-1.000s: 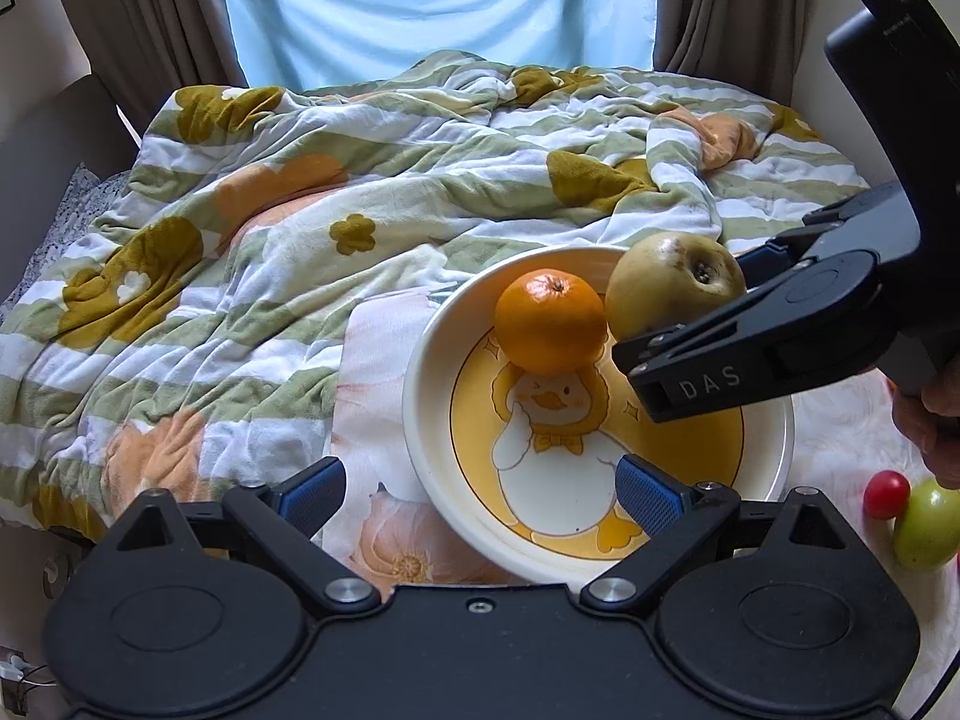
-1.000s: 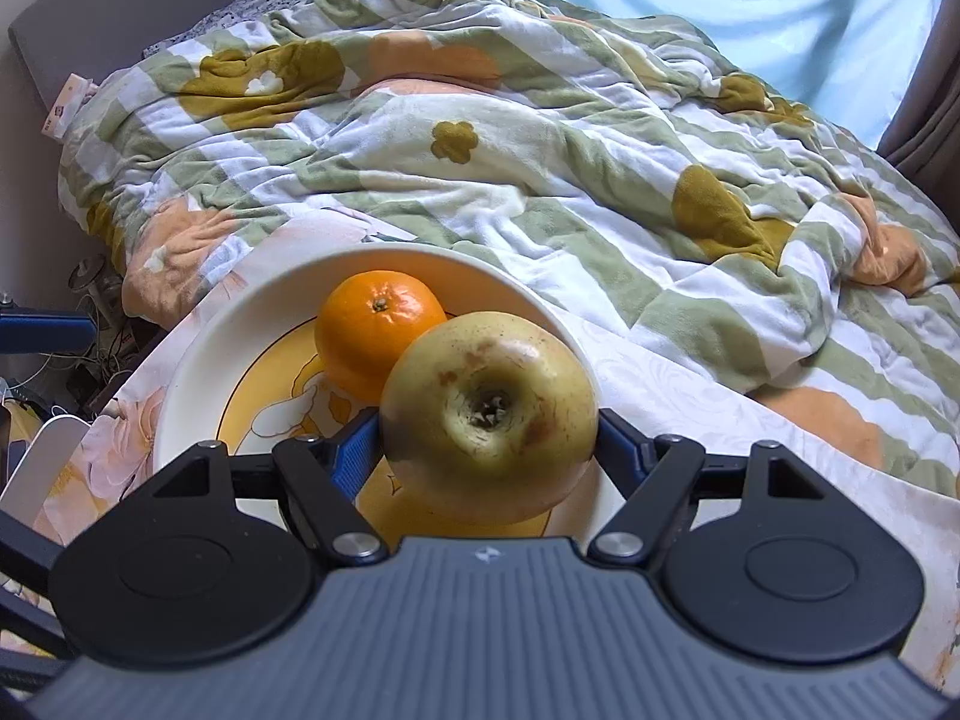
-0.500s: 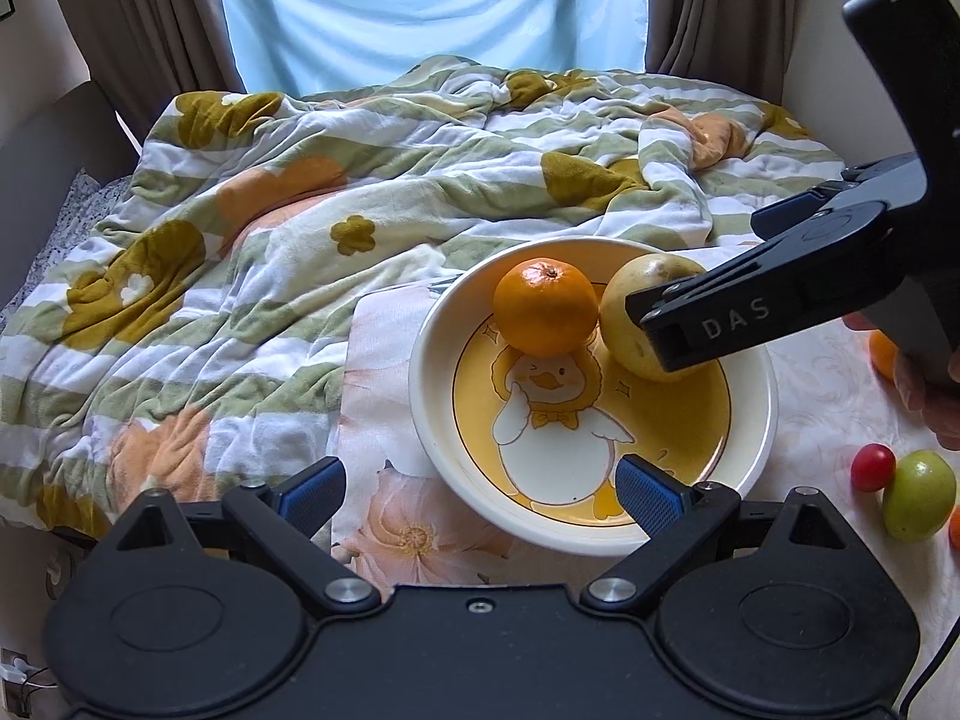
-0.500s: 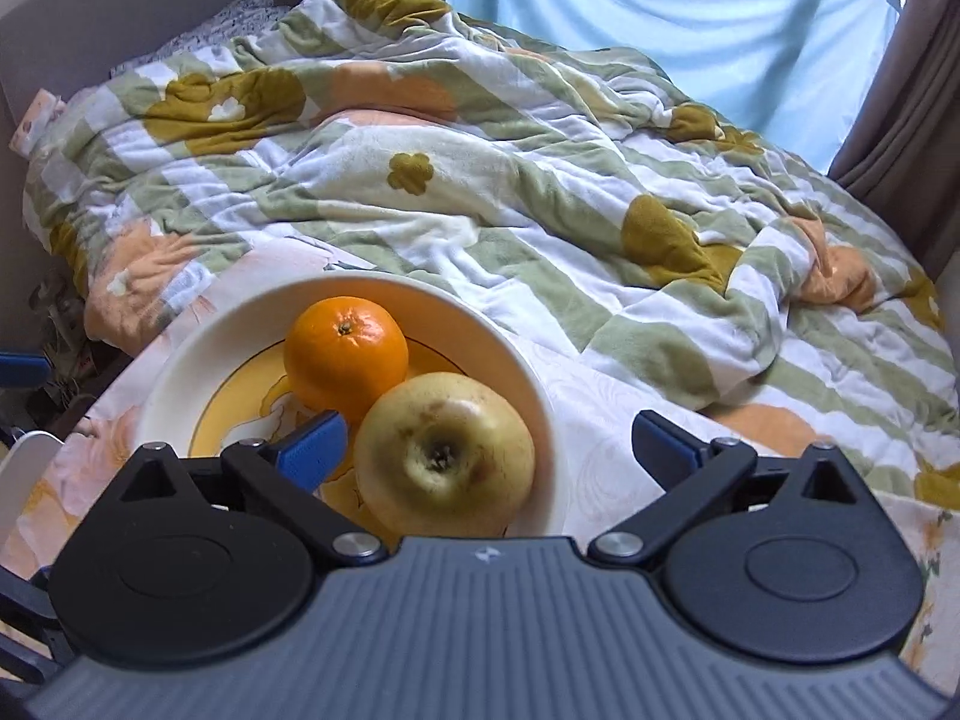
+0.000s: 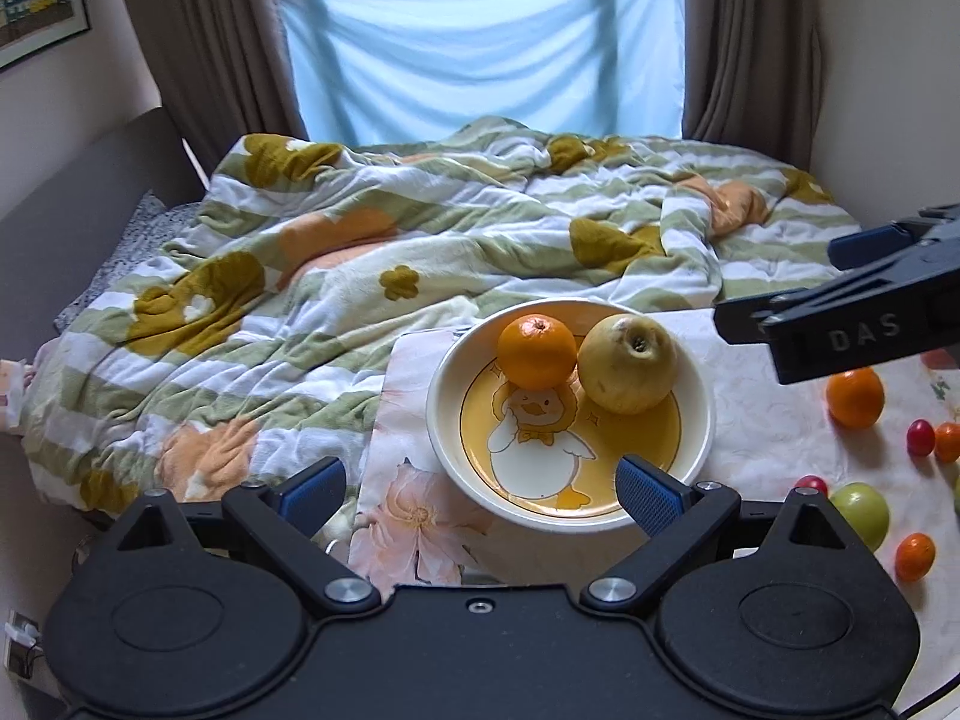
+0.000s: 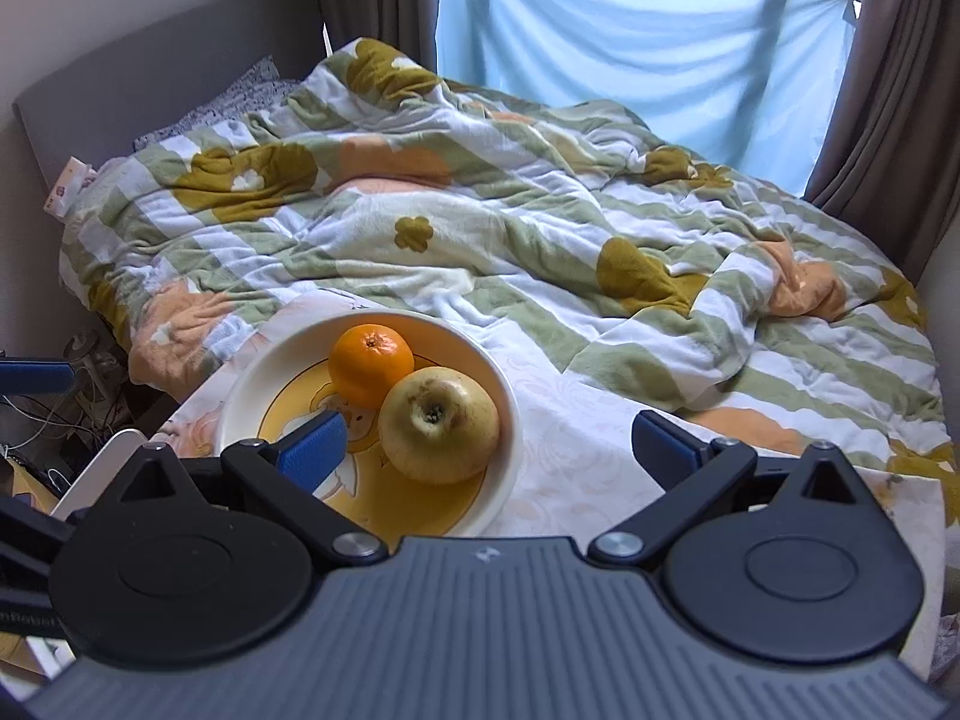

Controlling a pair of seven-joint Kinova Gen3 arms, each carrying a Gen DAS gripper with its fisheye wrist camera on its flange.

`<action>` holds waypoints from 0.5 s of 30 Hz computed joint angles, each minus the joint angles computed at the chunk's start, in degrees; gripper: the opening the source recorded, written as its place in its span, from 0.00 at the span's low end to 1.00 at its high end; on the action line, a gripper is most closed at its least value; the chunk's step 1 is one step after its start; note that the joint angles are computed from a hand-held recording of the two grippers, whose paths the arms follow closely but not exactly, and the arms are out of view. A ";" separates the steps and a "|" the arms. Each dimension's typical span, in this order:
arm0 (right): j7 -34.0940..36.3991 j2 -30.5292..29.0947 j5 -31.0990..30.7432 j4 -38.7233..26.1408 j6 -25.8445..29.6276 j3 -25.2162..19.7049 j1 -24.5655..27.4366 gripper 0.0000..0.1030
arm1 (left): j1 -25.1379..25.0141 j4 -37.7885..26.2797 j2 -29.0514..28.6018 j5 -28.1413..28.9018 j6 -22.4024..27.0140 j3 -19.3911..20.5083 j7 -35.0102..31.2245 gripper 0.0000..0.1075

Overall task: Organize fruits
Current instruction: 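Open both tools to release the fruits in the bowl and withdraw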

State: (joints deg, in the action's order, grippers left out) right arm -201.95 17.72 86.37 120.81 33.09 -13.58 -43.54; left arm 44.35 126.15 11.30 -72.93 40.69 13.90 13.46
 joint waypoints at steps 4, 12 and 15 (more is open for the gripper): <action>-3.99 -5.11 1.05 5.40 2.79 -1.87 -1.44 1.00 | 4.40 -0.32 -0.69 2.14 6.51 2.45 4.08 0.92; -11.68 -14.44 -1.35 15.69 7.03 -7.18 -3.94 1.00 | 13.08 -2.33 0.92 5.87 17.40 6.32 12.00 0.92; -14.35 -17.17 -2.98 19.33 8.29 -9.13 -5.37 1.00 | 16.40 -3.70 2.59 7.40 20.53 6.94 14.53 0.92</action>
